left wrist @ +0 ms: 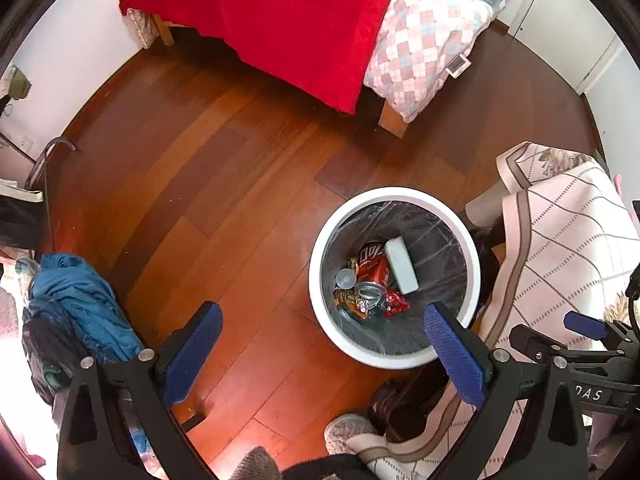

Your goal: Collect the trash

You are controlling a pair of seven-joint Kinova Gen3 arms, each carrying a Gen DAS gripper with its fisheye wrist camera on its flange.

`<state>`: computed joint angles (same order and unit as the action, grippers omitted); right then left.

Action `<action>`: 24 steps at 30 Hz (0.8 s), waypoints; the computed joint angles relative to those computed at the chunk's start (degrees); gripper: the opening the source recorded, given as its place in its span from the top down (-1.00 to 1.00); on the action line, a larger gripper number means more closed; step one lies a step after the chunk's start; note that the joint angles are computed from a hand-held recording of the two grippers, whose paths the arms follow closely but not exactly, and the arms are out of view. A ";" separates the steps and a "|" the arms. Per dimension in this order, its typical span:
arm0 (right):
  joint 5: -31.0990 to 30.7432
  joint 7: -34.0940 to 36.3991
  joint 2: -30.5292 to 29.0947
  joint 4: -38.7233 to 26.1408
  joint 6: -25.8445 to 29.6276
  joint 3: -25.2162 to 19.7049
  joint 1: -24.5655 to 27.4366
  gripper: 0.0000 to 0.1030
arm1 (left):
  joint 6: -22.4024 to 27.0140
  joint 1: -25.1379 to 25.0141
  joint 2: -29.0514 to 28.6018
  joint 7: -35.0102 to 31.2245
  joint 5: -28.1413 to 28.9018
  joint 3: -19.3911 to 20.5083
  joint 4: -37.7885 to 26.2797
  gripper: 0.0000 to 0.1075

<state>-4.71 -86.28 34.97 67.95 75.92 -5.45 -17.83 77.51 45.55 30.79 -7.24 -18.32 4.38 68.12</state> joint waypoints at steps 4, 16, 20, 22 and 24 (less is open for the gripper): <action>-0.96 0.94 -5.25 4.59 -0.76 -0.22 1.64 -1.00 | 3.81 3.05 -0.50 1.70 -1.68 0.11 -2.73 -0.92; -11.63 9.46 -21.07 10.13 3.36 0.14 10.92 -1.00 | 18.93 14.01 0.48 2.67 -9.52 -0.59 -19.65 -0.92; -16.01 13.48 -25.19 8.56 7.91 1.54 14.05 -1.00 | 23.63 18.28 1.14 2.28 -12.05 -1.74 -26.54 -0.92; -18.49 15.53 -27.18 7.33 10.83 2.52 15.77 -1.00 | 25.41 20.25 1.70 1.74 -13.20 -2.49 -30.15 -0.92; -21.11 17.16 -28.54 5.43 14.12 3.67 17.44 -1.00 | 27.22 21.94 2.36 0.85 -13.88 -3.29 -33.96 -0.92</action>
